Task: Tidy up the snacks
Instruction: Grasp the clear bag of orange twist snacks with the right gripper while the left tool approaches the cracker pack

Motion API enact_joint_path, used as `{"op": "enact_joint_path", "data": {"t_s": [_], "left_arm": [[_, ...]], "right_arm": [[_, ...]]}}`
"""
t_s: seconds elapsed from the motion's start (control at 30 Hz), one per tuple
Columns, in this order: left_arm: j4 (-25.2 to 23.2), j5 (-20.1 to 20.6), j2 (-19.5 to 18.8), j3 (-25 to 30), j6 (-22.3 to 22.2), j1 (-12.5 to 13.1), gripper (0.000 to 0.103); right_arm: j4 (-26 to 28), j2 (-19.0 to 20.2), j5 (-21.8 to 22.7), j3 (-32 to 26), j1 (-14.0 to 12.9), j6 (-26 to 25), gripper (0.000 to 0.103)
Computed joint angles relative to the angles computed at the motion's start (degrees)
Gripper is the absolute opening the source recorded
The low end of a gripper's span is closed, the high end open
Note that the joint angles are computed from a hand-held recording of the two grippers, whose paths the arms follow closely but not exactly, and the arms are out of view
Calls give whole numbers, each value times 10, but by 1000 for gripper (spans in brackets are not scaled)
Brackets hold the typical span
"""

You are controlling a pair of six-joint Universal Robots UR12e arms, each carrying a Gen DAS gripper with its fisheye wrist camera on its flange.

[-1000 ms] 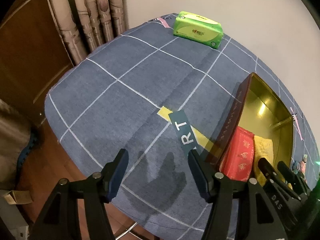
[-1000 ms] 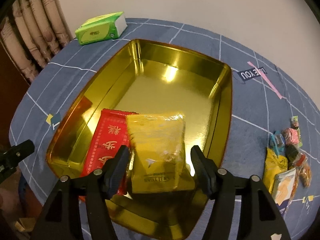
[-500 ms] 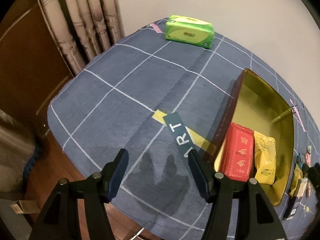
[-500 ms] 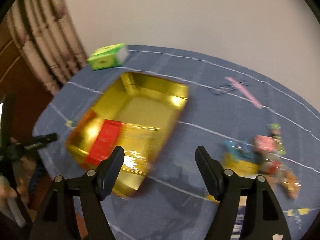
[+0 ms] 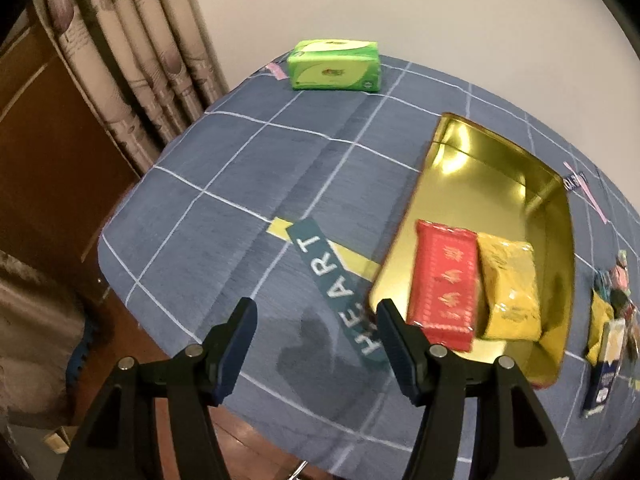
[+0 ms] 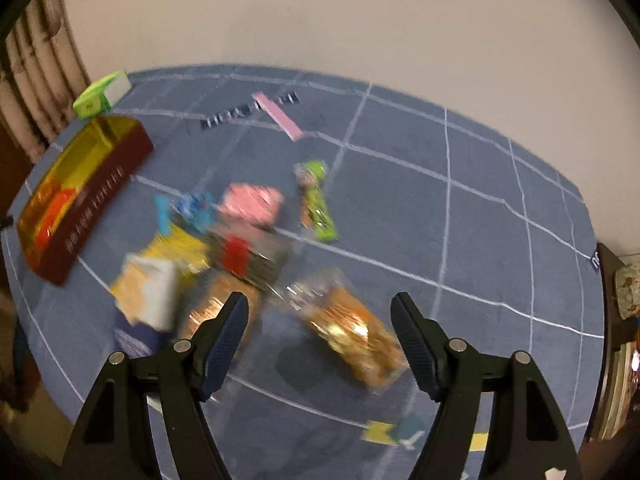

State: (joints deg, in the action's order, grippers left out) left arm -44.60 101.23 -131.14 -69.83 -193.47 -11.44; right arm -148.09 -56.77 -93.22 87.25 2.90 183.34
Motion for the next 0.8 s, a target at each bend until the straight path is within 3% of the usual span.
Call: {"op": "enact_joint_path", "data": {"t_s": [0.23,0.47,0.57,0.8], "left_arm": [[-11,-7,8,2,22,-23,63],[-31,-36,-2,28,54,-49,63],[-49,-37,-14,46,70,-60,63],[-80,-61,-36,77,101,-80,63]], "right_arm": [[5,4,51,16,-25,-89,71],[-4,13,89,19,-35,-120,69],[-12,16,112,22,-38,-123,56],[-38,11,123,39,-35,-119,47]]}}
